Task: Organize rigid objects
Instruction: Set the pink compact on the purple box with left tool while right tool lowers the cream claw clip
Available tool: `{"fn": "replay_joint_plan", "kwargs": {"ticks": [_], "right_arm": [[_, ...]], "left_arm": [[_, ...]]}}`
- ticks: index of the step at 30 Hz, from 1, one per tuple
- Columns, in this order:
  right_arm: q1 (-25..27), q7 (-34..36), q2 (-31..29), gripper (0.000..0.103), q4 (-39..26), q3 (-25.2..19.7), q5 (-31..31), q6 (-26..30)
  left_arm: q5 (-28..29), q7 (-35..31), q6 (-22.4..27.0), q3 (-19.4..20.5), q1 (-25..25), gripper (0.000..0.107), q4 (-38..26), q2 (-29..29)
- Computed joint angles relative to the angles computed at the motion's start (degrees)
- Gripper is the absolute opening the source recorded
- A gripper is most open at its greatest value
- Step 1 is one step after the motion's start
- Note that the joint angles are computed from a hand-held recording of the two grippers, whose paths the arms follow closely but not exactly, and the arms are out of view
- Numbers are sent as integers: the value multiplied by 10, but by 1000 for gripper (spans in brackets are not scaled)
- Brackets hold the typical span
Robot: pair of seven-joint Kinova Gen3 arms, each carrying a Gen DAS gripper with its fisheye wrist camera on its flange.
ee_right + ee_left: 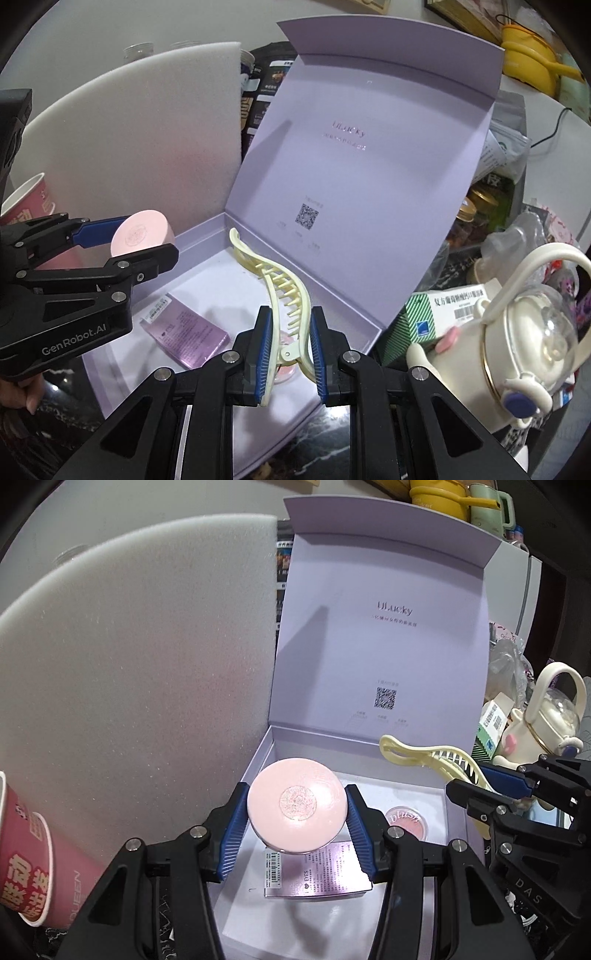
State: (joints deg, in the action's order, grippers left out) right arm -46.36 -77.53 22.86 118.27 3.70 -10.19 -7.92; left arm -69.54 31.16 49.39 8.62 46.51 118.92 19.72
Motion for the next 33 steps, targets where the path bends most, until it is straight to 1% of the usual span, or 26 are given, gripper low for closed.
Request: {"fn": "replay_joint_plan", "kwargs": {"ticks": [5, 8, 13, 21, 27, 30, 33], "right_arm": [[6, -3, 23, 20, -27, -6, 9, 18], [3, -8, 37, 20, -41, -2, 19, 27], [8, -23, 57, 20, -61, -7, 38, 42], [7, -48, 81, 20, -86, -1, 64, 62], [-11, -69, 98, 20, -103, 22, 80, 79], [-35, -85, 106, 20, -111, 47, 86, 89], [-55, -101, 116, 20, -117, 63, 91, 86]], "left_arm": [[10, -6, -28, -7, -16, 51, 4, 9], [14, -13, -56, -13, -26, 51, 11, 10], [32, -25, -74, -27, -32, 51, 9, 20], [59, -54, -119, -48, -44, 51, 14, 23], [79, -79, -135, -61, -44, 51, 7, 34], [94, -101, -156, -71, -50, 51, -1, 48], [84, -93, -161, -91, -32, 51, 0, 50]]}}
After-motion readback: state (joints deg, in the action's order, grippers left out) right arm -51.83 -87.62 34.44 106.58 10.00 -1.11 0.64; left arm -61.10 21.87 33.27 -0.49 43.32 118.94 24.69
